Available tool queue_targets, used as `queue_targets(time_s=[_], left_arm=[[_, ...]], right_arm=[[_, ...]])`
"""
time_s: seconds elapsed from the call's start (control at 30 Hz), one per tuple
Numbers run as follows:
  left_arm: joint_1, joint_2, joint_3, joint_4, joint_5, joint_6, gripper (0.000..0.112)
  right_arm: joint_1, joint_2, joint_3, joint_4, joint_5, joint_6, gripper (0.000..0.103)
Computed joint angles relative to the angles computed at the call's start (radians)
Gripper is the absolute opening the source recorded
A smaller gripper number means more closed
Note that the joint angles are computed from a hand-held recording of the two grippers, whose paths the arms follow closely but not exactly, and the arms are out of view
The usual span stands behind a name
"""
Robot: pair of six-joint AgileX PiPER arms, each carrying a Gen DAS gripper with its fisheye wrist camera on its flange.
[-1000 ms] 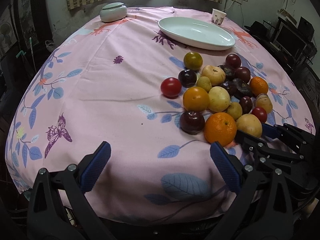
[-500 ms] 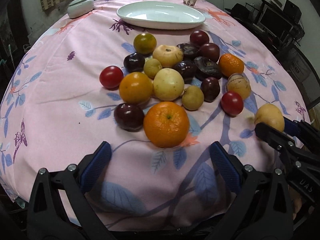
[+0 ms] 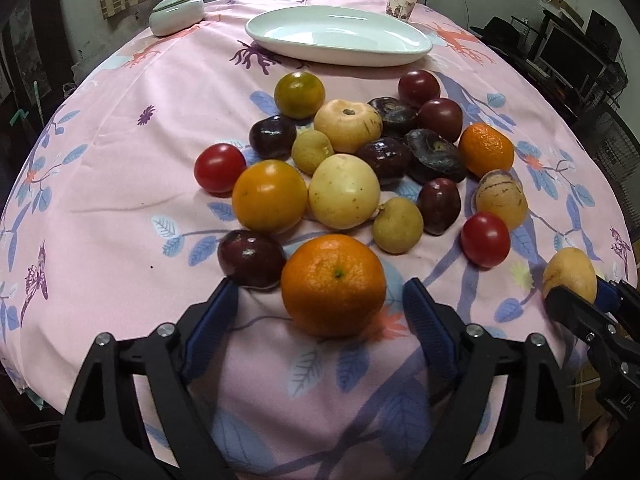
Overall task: Organize fruits
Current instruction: 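Grasp the orange with the left gripper while the right gripper holds the pear, then carry the orange and pear over the white plate and open both grippers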
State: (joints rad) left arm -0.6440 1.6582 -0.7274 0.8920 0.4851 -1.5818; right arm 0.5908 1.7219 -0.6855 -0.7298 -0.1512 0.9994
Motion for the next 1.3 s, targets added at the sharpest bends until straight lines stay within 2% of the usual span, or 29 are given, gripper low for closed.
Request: queue_targets(time_s=[0.13, 0.2, 0.27, 0.37, 0.43, 0.47, 0.5, 0.57, 0.63, 0.7, 0.73, 0.83, 0.93, 1.1, 1.13, 1.3], left_arm=[[0.009, -0.031, 0.037, 0.032, -0.011, -0.022, 0.060], [-0.001, -0.044, 0.050, 0.056, 0.003, -0.050, 0.040], [0.014, -0.064, 0.069, 0.060, -0.021, -0.053, 0.036], [0.043, -0.080, 0.088, 0.061, -0.068, -0.039, 0.037], [0.059, -0.081, 0.086, 0.040, -0.095, 0.002, 0.049], [0.065, -0.077, 0.082, 0.039, -0.106, 0.012, 0.062], [0.060, -0.064, 0.075, 0.068, -0.095, -0.018, 0.065], [0.054, -0.041, 0.059, 0.110, -0.079, -0.060, 0.064], [0.062, -0.028, 0.041, 0.111, -0.079, -0.051, 0.061], [0.081, -0.026, 0.033, 0.102, -0.095, -0.033, 0.047], [0.088, -0.029, 0.034, 0.113, -0.096, -0.040, 0.045], [0.119, -0.051, 0.057, 0.095, -0.150, -0.005, 0.044], [0.110, -0.106, 0.091, 0.061, -0.172, 0.024, 0.044], [0.039, -0.207, 0.099, 0.026, -0.101, 0.068, 0.044], [0.034, -0.219, 0.094, 0.012, -0.093, 0.091, 0.044], [0.061, -0.247, 0.063, -0.056, -0.085, 0.207, 0.044]], right_arm=[[0.020, 0.012, -0.009, -0.014, 0.000, 0.018, 0.046], [0.031, 0.013, -0.010, 0.001, 0.001, 0.009, 0.046], [0.043, 0.013, -0.013, 0.021, 0.010, -0.008, 0.046], [0.058, 0.014, -0.025, 0.043, 0.031, -0.026, 0.046], [0.067, 0.013, -0.025, 0.080, 0.035, -0.060, 0.046], [0.073, 0.011, -0.024, 0.113, 0.036, -0.092, 0.046], [0.078, 0.009, -0.022, 0.136, 0.038, -0.114, 0.046], [0.085, 0.009, -0.023, 0.175, 0.044, -0.150, 0.046], [0.085, 0.013, -0.028, 0.148, 0.049, -0.120, 0.046], [0.086, 0.015, -0.032, 0.129, 0.054, -0.100, 0.046], [0.085, 0.017, -0.035, 0.119, 0.055, -0.091, 0.046], [0.084, 0.019, -0.042, 0.075, 0.061, -0.047, 0.046], [0.084, 0.023, -0.049, 0.035, 0.067, -0.008, 0.046], [0.069, 0.036, -0.080, -0.269, 0.050, 0.295, 0.046], [0.066, 0.033, -0.084, -0.278, 0.046, 0.303, 0.046], [0.080, -0.009, -0.112, -0.102, 0.087, 0.114, 0.046]])
